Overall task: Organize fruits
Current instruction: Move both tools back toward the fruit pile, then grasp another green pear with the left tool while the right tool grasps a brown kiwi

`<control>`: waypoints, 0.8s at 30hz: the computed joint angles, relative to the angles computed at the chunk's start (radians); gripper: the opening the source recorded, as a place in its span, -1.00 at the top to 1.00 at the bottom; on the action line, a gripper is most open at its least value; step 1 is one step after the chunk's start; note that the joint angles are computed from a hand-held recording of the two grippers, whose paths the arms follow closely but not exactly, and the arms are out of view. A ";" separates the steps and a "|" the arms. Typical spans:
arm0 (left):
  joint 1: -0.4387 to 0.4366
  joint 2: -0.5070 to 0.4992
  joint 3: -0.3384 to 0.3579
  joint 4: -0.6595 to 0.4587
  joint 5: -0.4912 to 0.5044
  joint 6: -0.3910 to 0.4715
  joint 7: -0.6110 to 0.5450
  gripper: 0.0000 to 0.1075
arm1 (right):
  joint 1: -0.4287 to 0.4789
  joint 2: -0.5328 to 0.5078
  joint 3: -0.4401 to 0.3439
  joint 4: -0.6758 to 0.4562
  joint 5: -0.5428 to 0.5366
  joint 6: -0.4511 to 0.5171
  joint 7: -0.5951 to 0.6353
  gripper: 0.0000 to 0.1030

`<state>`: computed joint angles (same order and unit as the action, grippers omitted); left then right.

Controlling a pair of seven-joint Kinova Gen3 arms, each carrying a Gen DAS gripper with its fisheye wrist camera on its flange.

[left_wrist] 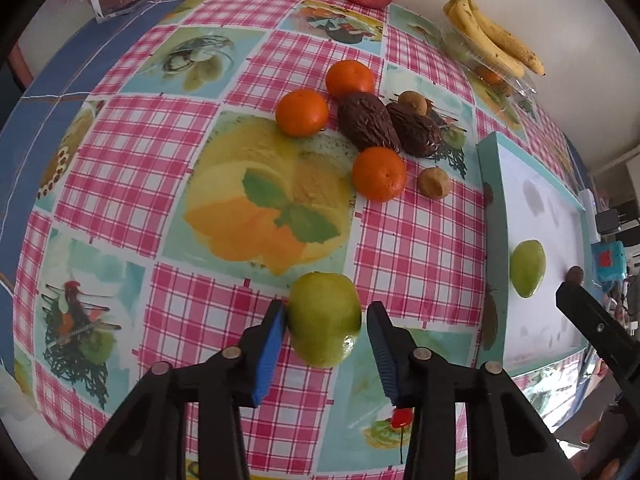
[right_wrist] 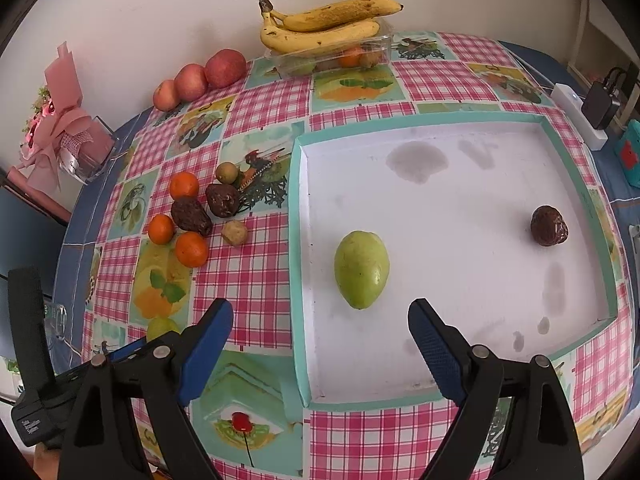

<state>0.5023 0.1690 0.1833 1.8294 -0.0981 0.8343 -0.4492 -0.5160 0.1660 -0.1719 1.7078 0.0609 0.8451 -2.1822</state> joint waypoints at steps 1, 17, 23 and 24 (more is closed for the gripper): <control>-0.002 0.002 0.001 0.001 0.006 -0.001 -0.004 0.16 | 0.000 -0.001 0.000 0.000 0.000 -0.001 0.001 -0.74; -0.033 -0.042 -0.028 0.027 -0.053 -0.037 0.098 0.23 | -0.007 0.025 -0.002 -0.029 0.016 -0.011 0.023 -0.74; -0.064 -0.068 -0.034 0.033 -0.108 -0.032 0.181 0.23 | -0.057 0.081 -0.002 -0.090 0.069 -0.038 0.050 -0.72; -0.071 -0.069 -0.035 0.032 -0.110 -0.031 0.188 0.23 | -0.057 0.090 -0.006 -0.098 0.060 -0.044 0.069 -0.71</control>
<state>0.4312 0.1000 0.1488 1.8615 -0.2076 0.8034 -0.2615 -0.5728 0.2556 -0.1778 1.6098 0.1208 0.8011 -2.1136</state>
